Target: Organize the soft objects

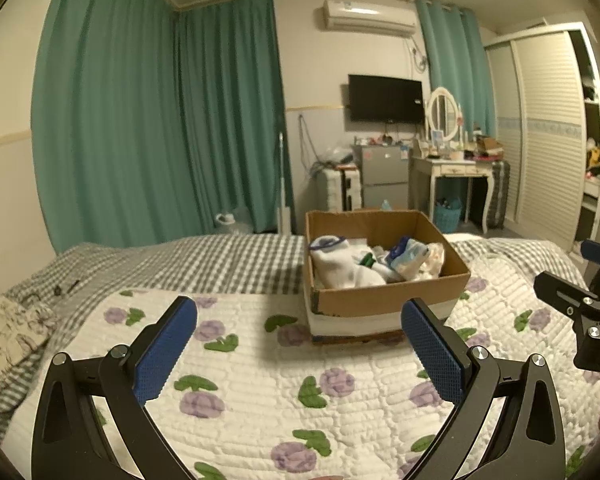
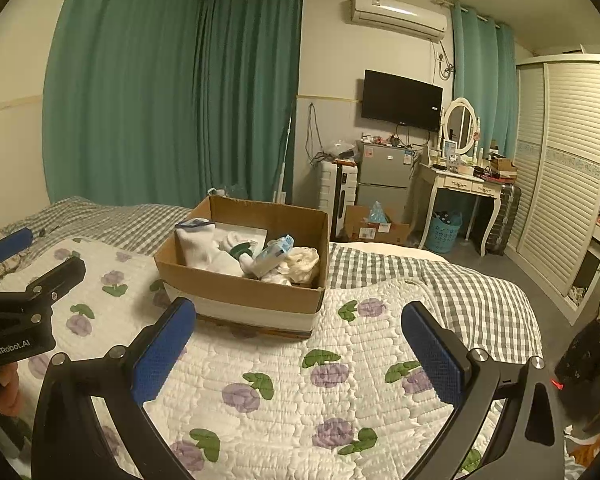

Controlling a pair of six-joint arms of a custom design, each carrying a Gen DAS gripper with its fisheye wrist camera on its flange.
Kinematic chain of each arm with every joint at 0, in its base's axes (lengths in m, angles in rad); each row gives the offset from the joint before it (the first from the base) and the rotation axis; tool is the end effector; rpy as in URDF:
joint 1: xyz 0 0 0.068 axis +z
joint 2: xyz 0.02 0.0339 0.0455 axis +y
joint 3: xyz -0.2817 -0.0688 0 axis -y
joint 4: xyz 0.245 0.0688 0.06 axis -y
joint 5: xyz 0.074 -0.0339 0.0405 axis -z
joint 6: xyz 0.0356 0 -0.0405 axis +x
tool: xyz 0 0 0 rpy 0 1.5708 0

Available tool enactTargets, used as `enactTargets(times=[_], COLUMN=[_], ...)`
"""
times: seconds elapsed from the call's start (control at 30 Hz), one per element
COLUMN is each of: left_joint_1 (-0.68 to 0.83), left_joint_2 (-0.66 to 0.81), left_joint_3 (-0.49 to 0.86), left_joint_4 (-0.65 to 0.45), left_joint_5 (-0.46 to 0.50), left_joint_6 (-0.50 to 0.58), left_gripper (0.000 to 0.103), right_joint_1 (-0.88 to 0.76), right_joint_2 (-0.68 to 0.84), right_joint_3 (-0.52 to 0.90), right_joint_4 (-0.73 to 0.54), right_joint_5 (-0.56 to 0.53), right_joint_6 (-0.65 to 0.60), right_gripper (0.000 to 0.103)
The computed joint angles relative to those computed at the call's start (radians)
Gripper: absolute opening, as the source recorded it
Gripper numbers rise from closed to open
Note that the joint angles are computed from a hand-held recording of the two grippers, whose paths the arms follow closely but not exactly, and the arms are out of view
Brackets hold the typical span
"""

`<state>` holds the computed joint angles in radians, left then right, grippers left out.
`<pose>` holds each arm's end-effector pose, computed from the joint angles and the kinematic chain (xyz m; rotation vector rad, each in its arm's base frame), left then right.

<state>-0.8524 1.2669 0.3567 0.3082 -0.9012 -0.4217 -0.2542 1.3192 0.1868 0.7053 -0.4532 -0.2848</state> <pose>0.1610 -0.1417 0.1712 -0.0656 1.9314 0.1421 0.2020 -0.0364 0.1461 -0.3163 1.9279 0.0983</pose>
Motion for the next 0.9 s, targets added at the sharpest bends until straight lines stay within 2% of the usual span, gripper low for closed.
enactTargets(times=[0.3,0.53,0.9], left_joint_1=[0.014,0.002,0.002], left_joint_2=[0.018,0.031,0.038], left_joint_3=[-0.010,-0.017,-0.017], left_joint_4=[0.029,0.060,0.062], left_joint_5=[0.016,-0.014,-0.004], left_joint_6=[0.009,0.023,0.015], left_gripper=[0.103,0.103,0.103], right_joint_1=[0.004,0.002,0.008], right_joint_2=[0.015,0.019,0.022], right_joint_3=[-0.004,-0.004,-0.004], right_joint_4=[0.015,0.017,0.021], right_joint_5=[0.009,0.007,0.013], right_joint_6=[-0.005,-0.008,-0.003], right_gripper=[0.103,0.103,0.103])
